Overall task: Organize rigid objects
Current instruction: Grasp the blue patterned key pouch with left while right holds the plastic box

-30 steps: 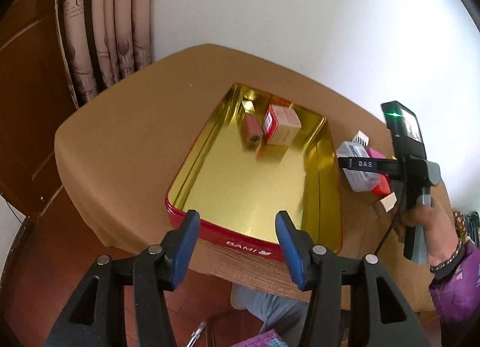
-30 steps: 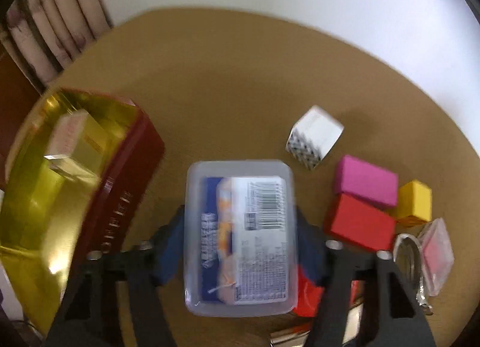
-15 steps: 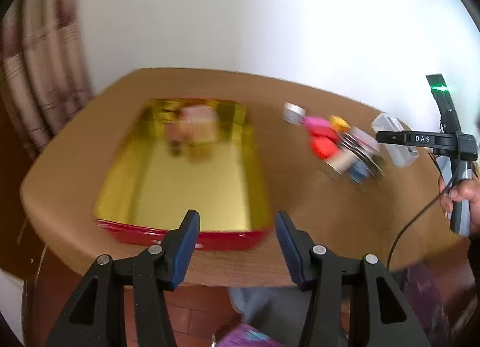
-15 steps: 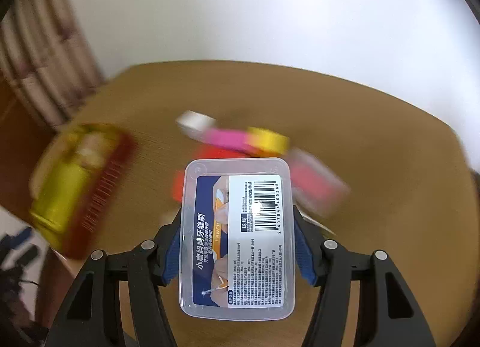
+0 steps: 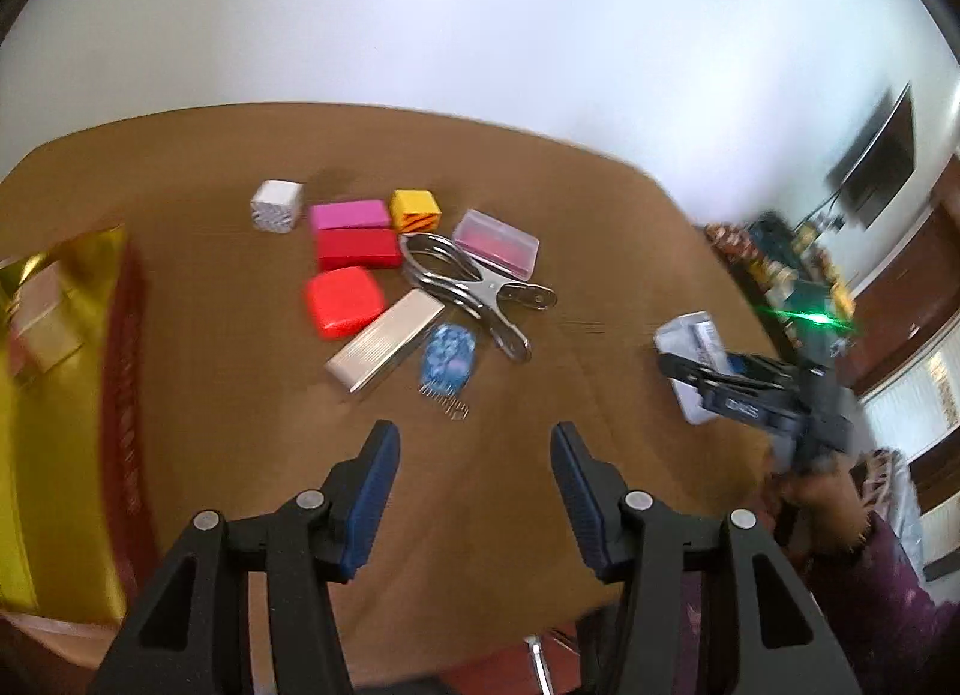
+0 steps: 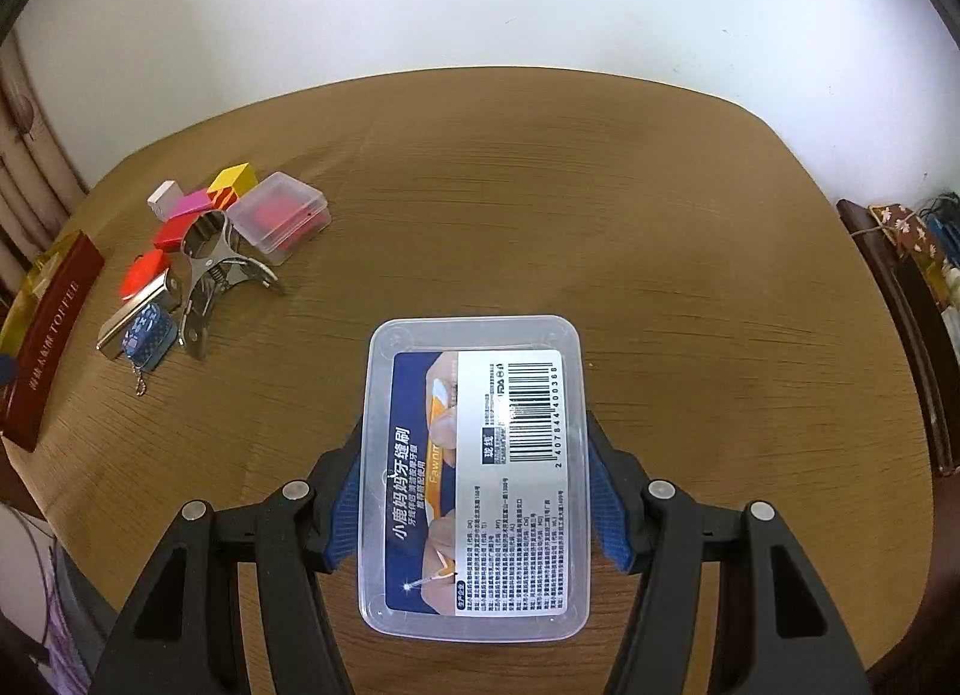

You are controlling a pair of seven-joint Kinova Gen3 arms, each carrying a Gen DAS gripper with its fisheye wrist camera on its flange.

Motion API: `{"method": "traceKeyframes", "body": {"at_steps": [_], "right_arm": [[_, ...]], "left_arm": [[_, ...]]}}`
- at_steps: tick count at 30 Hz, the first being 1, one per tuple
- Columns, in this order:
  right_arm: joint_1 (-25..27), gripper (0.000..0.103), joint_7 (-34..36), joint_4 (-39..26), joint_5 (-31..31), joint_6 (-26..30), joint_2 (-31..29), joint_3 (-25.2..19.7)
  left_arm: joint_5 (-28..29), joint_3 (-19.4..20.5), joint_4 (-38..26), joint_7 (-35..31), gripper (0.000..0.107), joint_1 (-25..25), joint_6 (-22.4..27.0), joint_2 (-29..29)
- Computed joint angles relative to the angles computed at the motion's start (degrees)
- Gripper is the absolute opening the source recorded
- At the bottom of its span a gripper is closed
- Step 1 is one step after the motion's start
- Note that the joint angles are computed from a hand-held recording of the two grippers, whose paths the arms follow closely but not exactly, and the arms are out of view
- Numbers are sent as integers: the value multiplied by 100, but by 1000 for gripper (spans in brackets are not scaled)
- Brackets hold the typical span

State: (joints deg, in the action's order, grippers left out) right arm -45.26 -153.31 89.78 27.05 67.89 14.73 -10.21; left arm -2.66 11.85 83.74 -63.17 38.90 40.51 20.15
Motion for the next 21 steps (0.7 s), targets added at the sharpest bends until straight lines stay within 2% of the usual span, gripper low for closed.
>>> {"method": "traceKeyframes", "body": {"at_steps": [2,8,12,17,20,21], "right_arm": [[-80,59,-135,-107,-4,-18,67,-14],[142,59,-55,251,-291,-319,-296,-65],[244,59,-93,383,-361,-514,-377,-111],[314,59,7,395,-503,-636,-401,-169],[269,59,28,358,-476,-616,-345,-175],[254,59,22,360,-466,-613,-337,-171]], "left_arm": [[-250,-99,-448,130,54,220,280,335],[-826,-368,-1438,231,54,736,1084,1101],[-809,-406,-1710,150,54,717,1406,1334],[-685,-425,-1884,22,54,617,1468,1508],[-388,-297,-2056,-203,53,402,1543,1674],[-287,-278,-2084,-202,48,342,1550,1729]]}}
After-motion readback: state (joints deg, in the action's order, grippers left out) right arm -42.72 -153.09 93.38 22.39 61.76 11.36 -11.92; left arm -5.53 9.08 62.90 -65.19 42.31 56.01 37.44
